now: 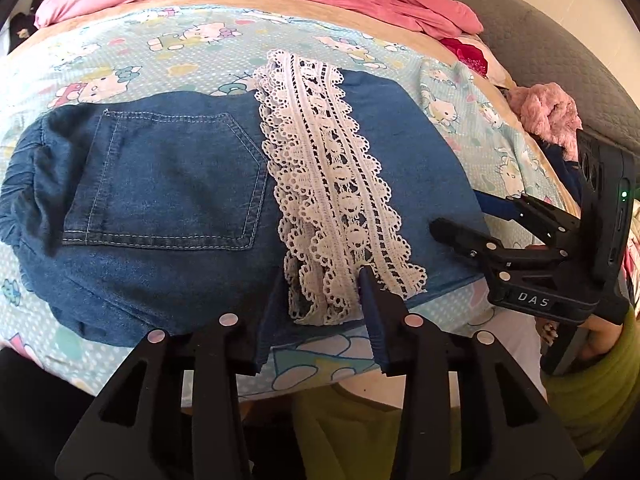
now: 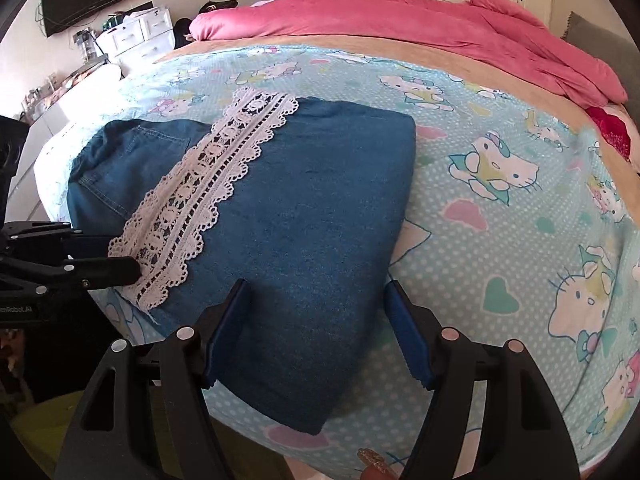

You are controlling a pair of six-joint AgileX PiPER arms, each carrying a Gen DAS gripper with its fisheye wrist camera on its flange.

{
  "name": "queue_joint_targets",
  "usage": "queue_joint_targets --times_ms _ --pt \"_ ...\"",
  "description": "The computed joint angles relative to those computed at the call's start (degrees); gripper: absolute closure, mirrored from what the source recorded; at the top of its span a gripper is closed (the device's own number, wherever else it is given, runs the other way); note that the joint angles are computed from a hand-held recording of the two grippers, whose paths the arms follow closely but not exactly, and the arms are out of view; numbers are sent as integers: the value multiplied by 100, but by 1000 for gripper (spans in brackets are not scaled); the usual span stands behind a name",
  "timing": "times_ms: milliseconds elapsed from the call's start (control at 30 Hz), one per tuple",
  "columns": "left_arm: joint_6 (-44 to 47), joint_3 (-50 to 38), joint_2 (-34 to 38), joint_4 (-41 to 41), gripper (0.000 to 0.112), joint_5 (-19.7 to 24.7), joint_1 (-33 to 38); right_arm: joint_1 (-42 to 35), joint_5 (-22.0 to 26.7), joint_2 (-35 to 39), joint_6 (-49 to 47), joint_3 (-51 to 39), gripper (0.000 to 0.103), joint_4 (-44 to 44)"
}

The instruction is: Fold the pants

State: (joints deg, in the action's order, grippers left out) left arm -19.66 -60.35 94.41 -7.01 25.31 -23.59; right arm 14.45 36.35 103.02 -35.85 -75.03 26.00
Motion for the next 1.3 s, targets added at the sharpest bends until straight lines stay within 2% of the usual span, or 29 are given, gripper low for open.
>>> queue_joint_targets --times_ms 133,500,667,700,733,767,1000,1167,1300 --pt "-125 17 -69 131 72 0 -25 -85 123 -28 -57 -41 35 213" --pt "-555 -19 -187 573 64 68 -130 -261 145 -214 -135 6 35 388" --pt "-845 -13 -287 866 55 90 -201 -320 131 -302 -126 22 35 436" --pt "-895 -15 -299 915 55 97 -216 -325 114 -327 -115 45 30 424" --pt "-947 -18 -316 968 54 109 -228 -326 74 -362 -59 66 13 390" --pt "-995 -16 -336 1013 53 116 -239 -343 8 -408 -95 126 11 438" --pt "-1352 -43 -445 1373 42 200 -295 -417 -32 -557 -49 164 10 449" --pt "-1984 -64 -576 2013 23 321 -395 -359 -185 -667 189 220 9 175" --pt "-2360 -35 -696 2391 19 421 -405 -318 -242 -742 253 240 9 108"
